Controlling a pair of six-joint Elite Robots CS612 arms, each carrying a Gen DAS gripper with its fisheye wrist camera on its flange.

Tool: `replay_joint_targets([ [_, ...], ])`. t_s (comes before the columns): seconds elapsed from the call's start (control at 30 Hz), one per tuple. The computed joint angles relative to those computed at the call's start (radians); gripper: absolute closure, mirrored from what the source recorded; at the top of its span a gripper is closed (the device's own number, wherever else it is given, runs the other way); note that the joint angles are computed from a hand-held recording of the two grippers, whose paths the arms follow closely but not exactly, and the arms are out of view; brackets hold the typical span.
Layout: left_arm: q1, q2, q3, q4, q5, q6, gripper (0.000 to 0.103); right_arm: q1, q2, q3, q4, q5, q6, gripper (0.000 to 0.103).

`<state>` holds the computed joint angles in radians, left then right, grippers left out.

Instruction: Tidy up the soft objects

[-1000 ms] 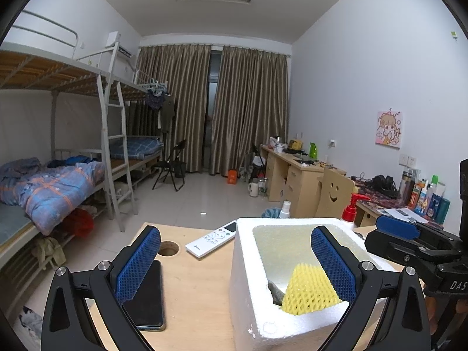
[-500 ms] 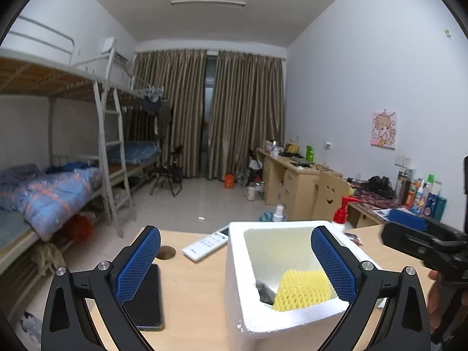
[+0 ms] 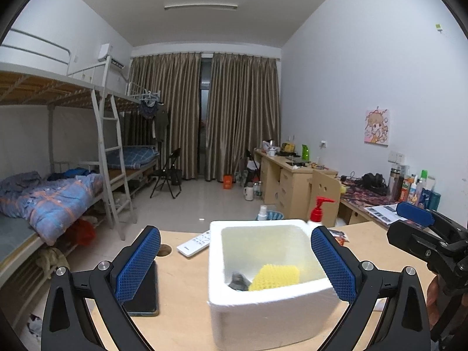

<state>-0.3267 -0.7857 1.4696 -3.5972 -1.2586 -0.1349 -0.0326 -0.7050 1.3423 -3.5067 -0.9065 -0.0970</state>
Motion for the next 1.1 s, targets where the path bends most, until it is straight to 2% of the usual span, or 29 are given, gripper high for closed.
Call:
replay_joint_targets([
  [0.27,-0.036,-0.04,0.065,-0.038,0.025,0.017,0.0,-0.019,-0.031,0.071,-0.097,0.01,0.003,0.0],
  [0.5,-0.06,-0.062,0.107,-0.068,0.029,0.029,0.0,-0.041,-0.05,0.124,-0.177,0.004,0.041,0.0],
  [0.7,-0.074,-0.073,0.146,-0.118,0.024,0.01,0.0,-0.052,-0.055,0.142,-0.193,-0.005,0.035,0.0],
  [1.1,-0.1,-0.074,0.188,-0.154,0.03,0.001,0.0,-0.069,-0.064,0.202,-0.252,-0.03,0.036,0.0],
])
